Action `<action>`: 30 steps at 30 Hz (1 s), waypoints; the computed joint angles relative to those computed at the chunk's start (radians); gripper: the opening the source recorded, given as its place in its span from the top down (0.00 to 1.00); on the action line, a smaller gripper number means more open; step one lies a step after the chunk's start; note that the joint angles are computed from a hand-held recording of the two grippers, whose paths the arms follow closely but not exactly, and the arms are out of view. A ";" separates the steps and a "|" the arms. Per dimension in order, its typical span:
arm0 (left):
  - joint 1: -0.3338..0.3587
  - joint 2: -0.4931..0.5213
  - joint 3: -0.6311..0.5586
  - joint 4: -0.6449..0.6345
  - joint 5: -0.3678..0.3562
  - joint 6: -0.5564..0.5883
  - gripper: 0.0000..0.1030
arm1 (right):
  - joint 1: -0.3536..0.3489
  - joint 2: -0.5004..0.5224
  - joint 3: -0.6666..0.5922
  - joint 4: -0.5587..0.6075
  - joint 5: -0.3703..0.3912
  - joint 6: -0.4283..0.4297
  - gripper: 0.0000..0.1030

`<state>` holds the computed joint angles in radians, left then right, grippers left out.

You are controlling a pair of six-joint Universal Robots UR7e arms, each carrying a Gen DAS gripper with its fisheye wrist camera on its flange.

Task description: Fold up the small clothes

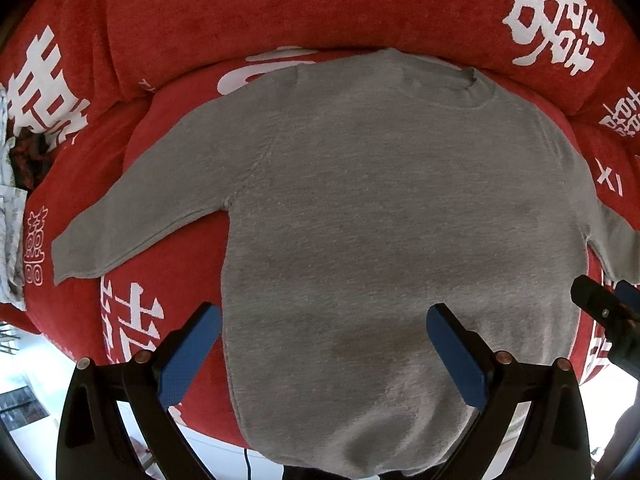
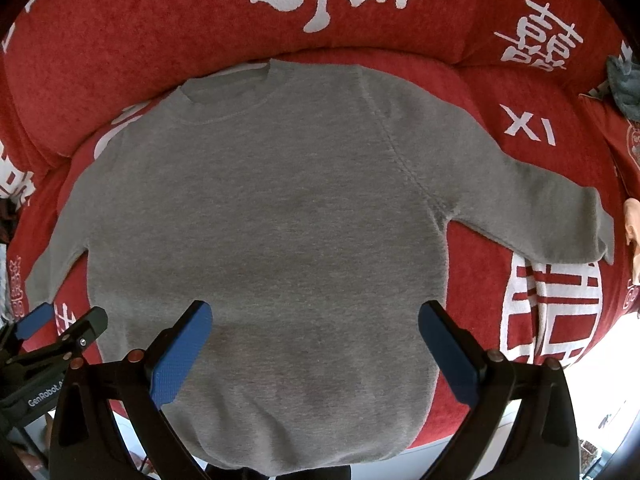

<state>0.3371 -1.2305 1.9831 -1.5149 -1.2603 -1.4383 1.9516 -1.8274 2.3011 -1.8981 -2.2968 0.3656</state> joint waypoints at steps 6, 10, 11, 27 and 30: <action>-0.001 -0.007 0.005 0.002 -0.003 0.002 0.00 | 0.008 0.006 0.005 -0.021 -0.003 -0.008 0.00; -0.002 -0.009 0.006 0.008 0.000 -0.005 0.00 | 0.014 0.015 0.005 -0.021 -0.010 -0.003 0.00; -0.002 -0.010 0.007 0.010 0.001 -0.006 0.00 | 0.016 0.015 0.008 -0.033 -0.014 -0.009 0.00; 0.001 -0.025 0.019 0.003 -0.004 -0.004 0.00 | 0.030 0.038 -0.007 -0.010 -0.021 0.021 0.00; 0.000 -0.028 0.020 0.003 0.000 -0.010 0.00 | 0.032 0.038 -0.003 -0.021 -0.023 0.023 0.00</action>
<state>0.3369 -1.2588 2.0035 -1.5120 -1.2603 -1.4479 1.9831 -1.7890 2.2980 -1.9194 -2.3200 0.3884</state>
